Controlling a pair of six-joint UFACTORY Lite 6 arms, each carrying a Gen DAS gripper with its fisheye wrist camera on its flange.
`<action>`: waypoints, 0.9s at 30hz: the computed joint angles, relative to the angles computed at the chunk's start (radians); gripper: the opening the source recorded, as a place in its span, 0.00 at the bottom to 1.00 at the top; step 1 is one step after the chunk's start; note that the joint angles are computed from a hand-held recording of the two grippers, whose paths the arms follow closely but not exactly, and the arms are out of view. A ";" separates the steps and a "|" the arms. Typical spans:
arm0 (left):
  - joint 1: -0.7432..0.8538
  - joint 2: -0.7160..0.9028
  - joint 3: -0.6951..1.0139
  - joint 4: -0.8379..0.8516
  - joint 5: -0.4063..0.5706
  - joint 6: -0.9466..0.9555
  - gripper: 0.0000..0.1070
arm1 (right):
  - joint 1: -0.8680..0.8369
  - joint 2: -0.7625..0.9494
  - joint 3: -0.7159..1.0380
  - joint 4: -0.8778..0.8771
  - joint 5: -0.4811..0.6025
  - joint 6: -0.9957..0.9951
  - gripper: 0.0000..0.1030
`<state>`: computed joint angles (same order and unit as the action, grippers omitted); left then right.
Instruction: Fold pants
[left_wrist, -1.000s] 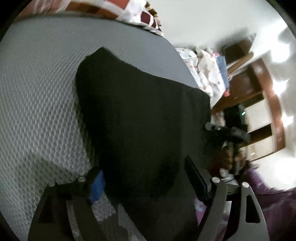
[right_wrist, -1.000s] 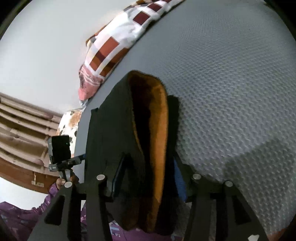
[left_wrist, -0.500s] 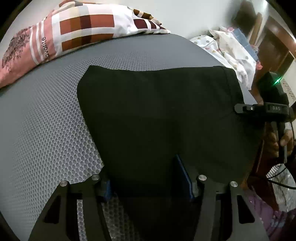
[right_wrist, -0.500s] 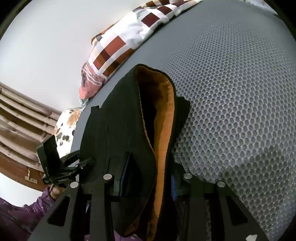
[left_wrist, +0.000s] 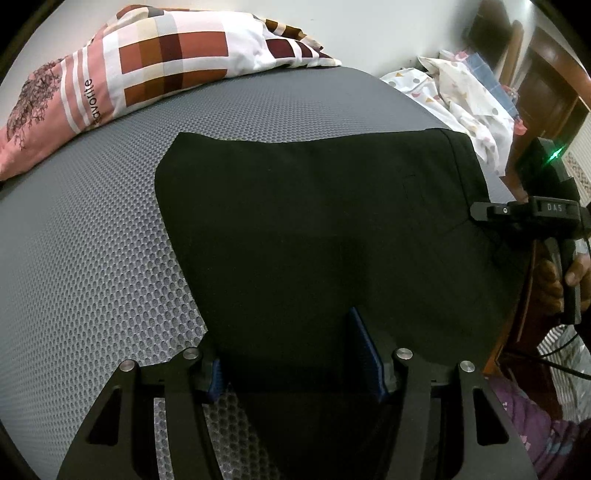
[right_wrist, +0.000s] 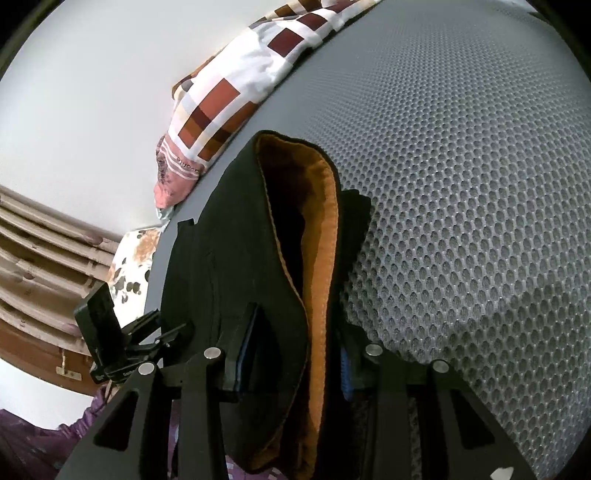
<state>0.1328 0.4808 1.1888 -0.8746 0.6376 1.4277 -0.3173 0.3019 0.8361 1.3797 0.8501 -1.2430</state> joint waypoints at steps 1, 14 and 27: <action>-0.001 0.000 -0.001 -0.002 -0.002 0.002 0.55 | 0.003 0.001 0.002 0.001 -0.003 0.000 0.32; 0.058 0.022 0.052 0.014 0.070 -0.007 0.28 | 0.026 -0.044 -0.081 0.107 0.035 -0.025 0.28; 0.210 0.434 0.608 0.126 0.594 -0.294 0.53 | 0.089 -0.001 -0.023 0.076 0.003 0.000 0.33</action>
